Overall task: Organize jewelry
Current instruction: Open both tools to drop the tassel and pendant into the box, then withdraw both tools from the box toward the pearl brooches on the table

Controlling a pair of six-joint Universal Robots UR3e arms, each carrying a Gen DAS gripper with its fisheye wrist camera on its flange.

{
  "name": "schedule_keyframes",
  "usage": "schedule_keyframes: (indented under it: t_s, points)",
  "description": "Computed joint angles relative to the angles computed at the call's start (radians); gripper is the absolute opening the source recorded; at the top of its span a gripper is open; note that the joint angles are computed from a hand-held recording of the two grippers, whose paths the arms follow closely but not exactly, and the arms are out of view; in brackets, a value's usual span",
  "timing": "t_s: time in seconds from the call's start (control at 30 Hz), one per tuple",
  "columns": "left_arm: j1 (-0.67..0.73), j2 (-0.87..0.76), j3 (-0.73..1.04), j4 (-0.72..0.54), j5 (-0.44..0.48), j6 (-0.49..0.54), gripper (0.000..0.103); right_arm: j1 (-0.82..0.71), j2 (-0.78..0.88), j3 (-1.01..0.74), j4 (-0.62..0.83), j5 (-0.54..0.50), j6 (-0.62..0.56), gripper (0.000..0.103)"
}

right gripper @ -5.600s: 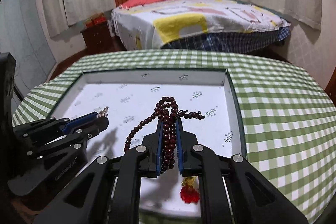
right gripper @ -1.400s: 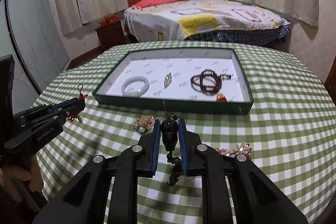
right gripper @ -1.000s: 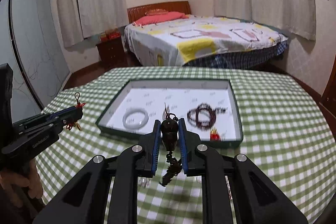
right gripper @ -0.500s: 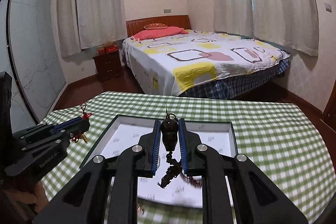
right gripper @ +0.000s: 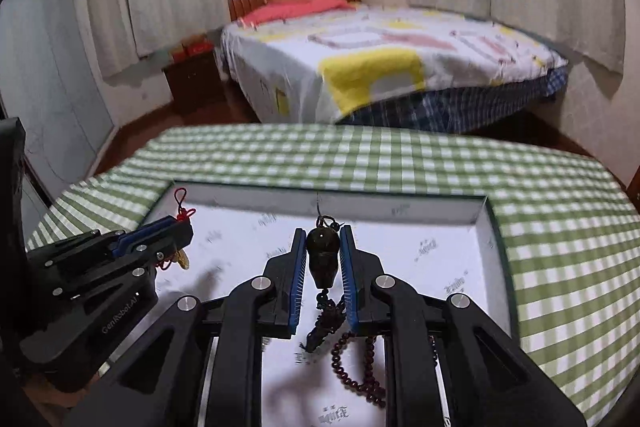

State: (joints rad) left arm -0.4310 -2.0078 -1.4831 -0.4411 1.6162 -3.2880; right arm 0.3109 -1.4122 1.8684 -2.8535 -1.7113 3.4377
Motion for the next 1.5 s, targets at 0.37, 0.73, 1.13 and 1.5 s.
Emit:
schedule_keyframes:
  t_s: [0.37, 0.73, 1.13, 1.5]
  points:
    - [0.017, -0.058, 0.084, -0.123, -0.016, -0.002, 0.012, -0.029, 0.075, -0.077, 0.111, 0.022, 0.001, 0.018]
    - [0.009, -0.049, 0.081, -0.118, 0.0, -0.009, 0.043, -0.02, 0.072, -0.071, 0.101, 0.002, 0.001, 0.044]
    - [0.007, 0.153, -0.144, -0.034, -0.011, -0.027, 0.053, 0.009, -0.158, 0.088, 0.061, -0.058, 0.007, 0.044]
    - [-0.08, 0.427, -0.406, -0.041, 0.039, -0.108, 0.054, 0.075, -0.524, 0.315, 0.194, -0.149, 0.04, 0.044]
